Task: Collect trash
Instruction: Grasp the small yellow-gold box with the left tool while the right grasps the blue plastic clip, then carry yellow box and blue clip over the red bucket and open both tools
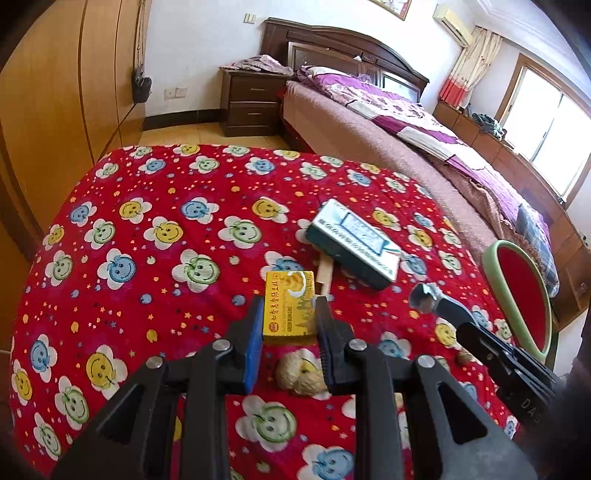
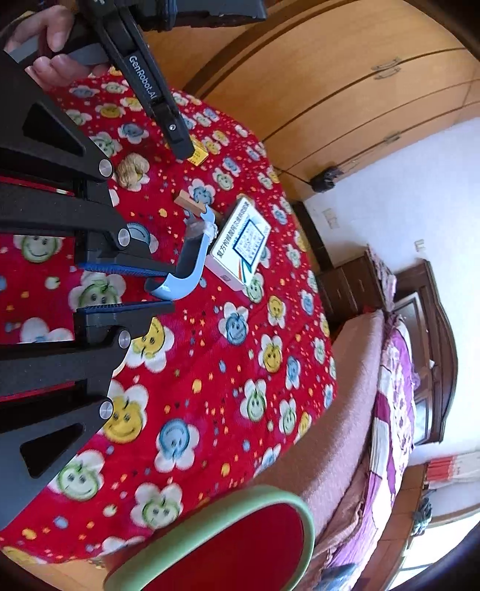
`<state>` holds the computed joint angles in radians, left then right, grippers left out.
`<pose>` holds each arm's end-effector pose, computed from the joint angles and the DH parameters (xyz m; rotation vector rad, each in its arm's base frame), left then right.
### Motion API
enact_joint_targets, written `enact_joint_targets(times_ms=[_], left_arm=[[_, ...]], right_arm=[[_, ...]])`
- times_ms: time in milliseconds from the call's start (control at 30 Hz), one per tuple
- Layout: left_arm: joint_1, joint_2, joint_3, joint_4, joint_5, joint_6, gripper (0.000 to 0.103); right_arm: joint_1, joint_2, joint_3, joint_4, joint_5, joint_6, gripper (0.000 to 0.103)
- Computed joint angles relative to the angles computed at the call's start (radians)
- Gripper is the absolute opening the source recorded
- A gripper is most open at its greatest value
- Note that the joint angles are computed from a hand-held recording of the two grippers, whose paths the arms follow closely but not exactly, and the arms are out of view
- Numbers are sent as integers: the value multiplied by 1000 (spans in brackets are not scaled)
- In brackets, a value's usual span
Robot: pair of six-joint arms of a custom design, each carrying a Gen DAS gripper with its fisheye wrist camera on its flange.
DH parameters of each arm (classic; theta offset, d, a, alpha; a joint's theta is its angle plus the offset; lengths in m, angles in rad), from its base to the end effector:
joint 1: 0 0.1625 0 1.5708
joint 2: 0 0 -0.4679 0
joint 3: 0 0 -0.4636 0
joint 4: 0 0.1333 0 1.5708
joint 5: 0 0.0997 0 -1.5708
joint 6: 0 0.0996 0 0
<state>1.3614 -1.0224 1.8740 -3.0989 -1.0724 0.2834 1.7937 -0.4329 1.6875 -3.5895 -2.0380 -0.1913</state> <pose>0.0352 -0.7046 0.2072 0.3922 2.4754 -0.8540 0.2415 -0.6655 -0.0771 0.2814 -2.5069 1.0183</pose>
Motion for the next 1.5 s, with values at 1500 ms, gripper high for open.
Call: enact_joint_targets(times_ms=[1500], left_arm=[[-253, 107, 94, -83, -38, 152, 26]], right_arm=[[-117, -230, 374, -560, -71, 69, 12]])
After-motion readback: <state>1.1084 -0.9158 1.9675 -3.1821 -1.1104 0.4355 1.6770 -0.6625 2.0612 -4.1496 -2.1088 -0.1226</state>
